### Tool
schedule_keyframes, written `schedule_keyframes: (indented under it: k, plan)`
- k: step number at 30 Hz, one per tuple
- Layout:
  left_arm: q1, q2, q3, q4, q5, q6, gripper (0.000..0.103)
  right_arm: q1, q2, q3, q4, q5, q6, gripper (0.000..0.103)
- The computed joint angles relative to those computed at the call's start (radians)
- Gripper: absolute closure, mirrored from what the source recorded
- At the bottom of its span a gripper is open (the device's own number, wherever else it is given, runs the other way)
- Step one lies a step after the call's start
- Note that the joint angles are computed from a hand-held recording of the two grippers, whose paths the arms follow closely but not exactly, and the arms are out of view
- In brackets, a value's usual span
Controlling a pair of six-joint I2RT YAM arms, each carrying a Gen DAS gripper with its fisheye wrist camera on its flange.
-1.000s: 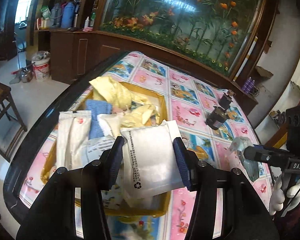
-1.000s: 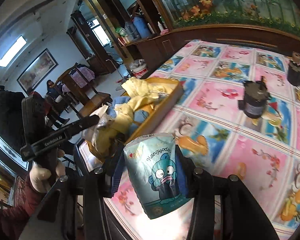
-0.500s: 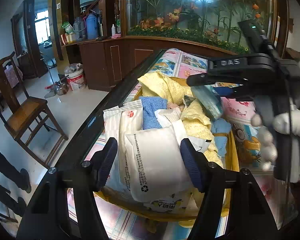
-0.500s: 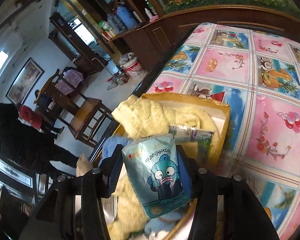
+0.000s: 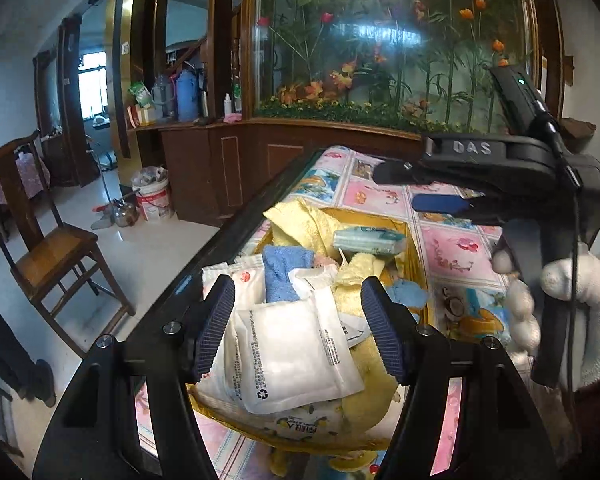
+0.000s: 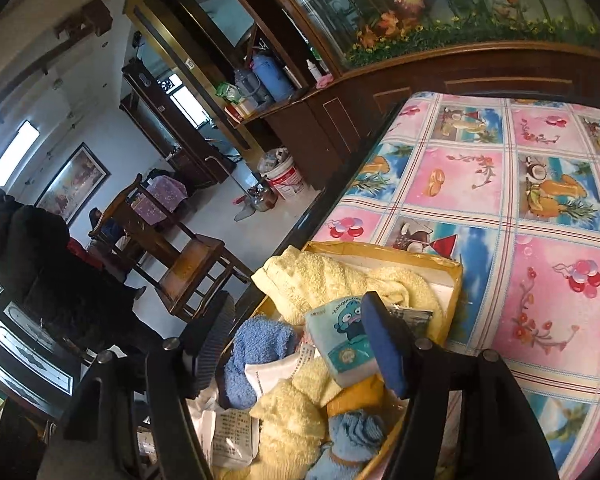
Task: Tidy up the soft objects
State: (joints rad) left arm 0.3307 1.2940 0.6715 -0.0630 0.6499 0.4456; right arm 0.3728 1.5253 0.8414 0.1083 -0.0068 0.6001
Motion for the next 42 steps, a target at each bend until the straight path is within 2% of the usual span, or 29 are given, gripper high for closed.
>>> schedule_keyframes:
  k: [4,5,6,7,8,9,10,12,14,16,19,21,24,31,42]
  plan:
    - [0.042,-0.138,-0.082,0.126,-0.026,-0.132,0.037,0.049,-0.168,-0.144,0.001,0.086,-0.013,0.035]
    - [0.058,-0.184,-0.109,0.162,-0.043,-0.169,0.033,0.056,-0.204,-0.175,0.005,0.105,-0.015,0.034]
    - [0.080,-0.237,-0.136,0.193,-0.056,-0.209,0.027,0.071,-0.249,-0.214,0.009,0.134,-0.012,0.034]
    - [0.103,-0.270,-0.153,0.219,-0.040,-0.238,0.013,0.085,-0.291,-0.249,0.010,0.161,-0.006,0.034]
    - [0.145,-0.309,-0.172,0.243,0.017,-0.271,0.001,0.099,-0.321,-0.275,0.013,0.186,0.000,0.034]
    - [0.180,-0.335,-0.185,0.260,0.069,-0.303,0.000,0.116,-0.355,-0.302,0.009,0.214,0.007,0.033]
    - [0.199,-0.357,-0.194,0.254,0.081,-0.329,0.000,0.138,-0.384,-0.324,0.000,0.246,0.016,0.033]
    - [0.176,-0.365,-0.143,0.121,0.043,-0.312,0.000,0.200,-0.427,-0.356,-0.025,0.328,0.042,0.032]
    - [0.163,-0.317,-0.069,-0.037,0.065,-0.241,0.000,0.285,-0.444,-0.375,-0.043,0.423,0.072,0.032]
    - [0.167,-0.327,-0.054,-0.102,0.052,-0.221,0.000,0.379,-0.447,-0.388,-0.059,0.511,0.103,0.032]
    - [0.136,-0.424,-0.118,-0.072,-0.049,-0.232,0.000,0.475,-0.414,-0.380,-0.089,0.582,0.130,0.032]
    - [0.076,-0.498,-0.157,-0.070,-0.168,-0.242,0.000,0.533,-0.393,-0.370,-0.115,0.633,0.151,0.031]
    - [0.039,-0.511,-0.167,-0.081,-0.225,-0.232,0.000,0.564,-0.351,-0.347,-0.128,0.641,0.151,0.030]
    - [0.034,-0.488,-0.187,-0.056,-0.285,-0.221,0.000,0.631,-0.300,-0.322,-0.156,0.692,0.192,0.029]
    - [0.029,-0.442,-0.188,-0.045,-0.323,-0.207,0.000,0.669,-0.199,-0.263,-0.182,0.692,0.199,0.029]
